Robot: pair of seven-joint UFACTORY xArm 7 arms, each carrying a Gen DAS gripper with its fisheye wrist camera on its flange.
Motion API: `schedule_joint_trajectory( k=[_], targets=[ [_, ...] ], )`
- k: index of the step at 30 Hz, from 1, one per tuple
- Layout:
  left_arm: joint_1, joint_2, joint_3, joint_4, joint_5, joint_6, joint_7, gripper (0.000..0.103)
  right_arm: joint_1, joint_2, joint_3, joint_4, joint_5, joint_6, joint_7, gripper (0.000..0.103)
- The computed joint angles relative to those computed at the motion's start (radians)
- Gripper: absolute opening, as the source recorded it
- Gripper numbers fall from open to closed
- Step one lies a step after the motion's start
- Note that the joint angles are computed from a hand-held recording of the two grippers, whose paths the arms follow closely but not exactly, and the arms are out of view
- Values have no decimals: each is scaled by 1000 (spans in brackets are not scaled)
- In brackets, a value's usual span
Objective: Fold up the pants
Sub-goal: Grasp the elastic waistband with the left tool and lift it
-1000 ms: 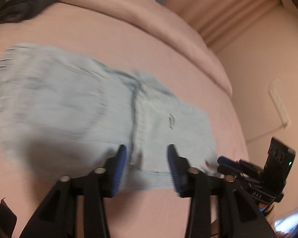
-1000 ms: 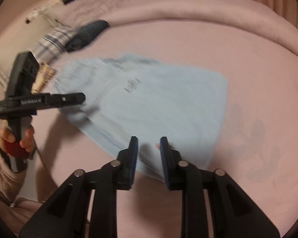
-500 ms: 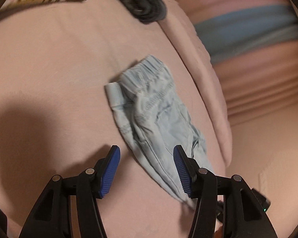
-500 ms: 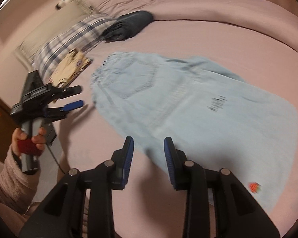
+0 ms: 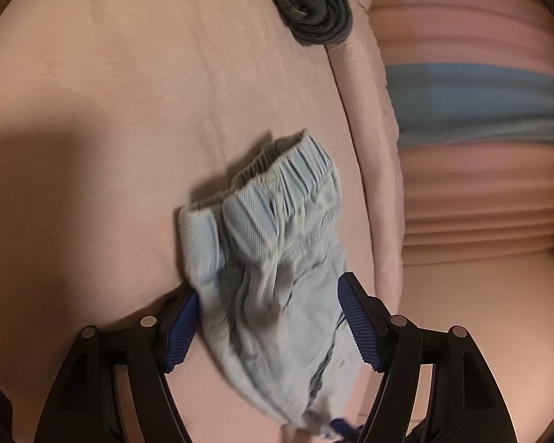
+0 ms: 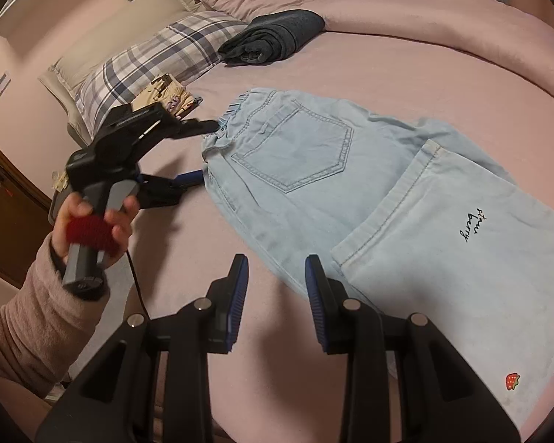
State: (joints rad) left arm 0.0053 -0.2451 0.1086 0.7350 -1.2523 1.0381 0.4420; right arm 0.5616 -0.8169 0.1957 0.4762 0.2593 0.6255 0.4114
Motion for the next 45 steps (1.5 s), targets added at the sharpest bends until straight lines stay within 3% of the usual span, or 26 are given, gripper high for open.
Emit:
schedule_joint_trajectory(
  k=[6, 8, 10, 13, 18, 26, 29, 37, 40, 41, 42, 44, 45],
  targets=[
    [-5, -6, -19, 18, 47, -21, -24, 70, -11, -23, 2, -20, -4, -8, 18, 33],
    [-9, -23, -21, 8, 69, -41, -44, 60, -23, -38, 7, -26, -13, -4, 32, 33],
    [-9, -24, -11, -4, 74, -50, -64, 39, -36, -55, 15, -31, -25, 6, 50, 33],
    [-4, -33, 7, -26, 69, -38, -60, 31, -59, -89, 24, -41, -50, 30, 79, 32],
    [-27, -116, -9, -58, 89, -105, -31, 22, -98, -117, 21, -50, -81, 76, 114, 32],
    [-122, -276, -17, -82, 122, -180, 42, 14, -141, -61, 28, -66, -118, 105, 154, 21],
    [-174, -320, -30, -87, 149, -214, 64, 14, -142, -24, 45, -87, -135, 57, 166, 22],
    [-336, -421, -133, -125, 285, -322, 99, 14, -109, -29, -46, -85, -86, 65, 108, 22],
    [-399, -437, -144, -135, 319, -346, 112, 14, -110, -203, -98, -189, 2, -59, 134, 26],
    [-413, -436, -149, -136, 338, -358, 110, 14, -103, -261, -127, -227, 39, -104, 150, 35],
    [-425, -441, -162, -142, 366, -370, 107, 14, -76, -335, -197, -278, 108, -177, 154, 54],
    [-450, -438, -159, -142, 400, -384, 103, 14, -45, -402, -291, -308, 181, -254, 150, 71],
    [-465, -444, -161, -149, 419, -392, 105, 14, -21, -401, -321, -299, 197, -287, 130, 72]
  ],
)
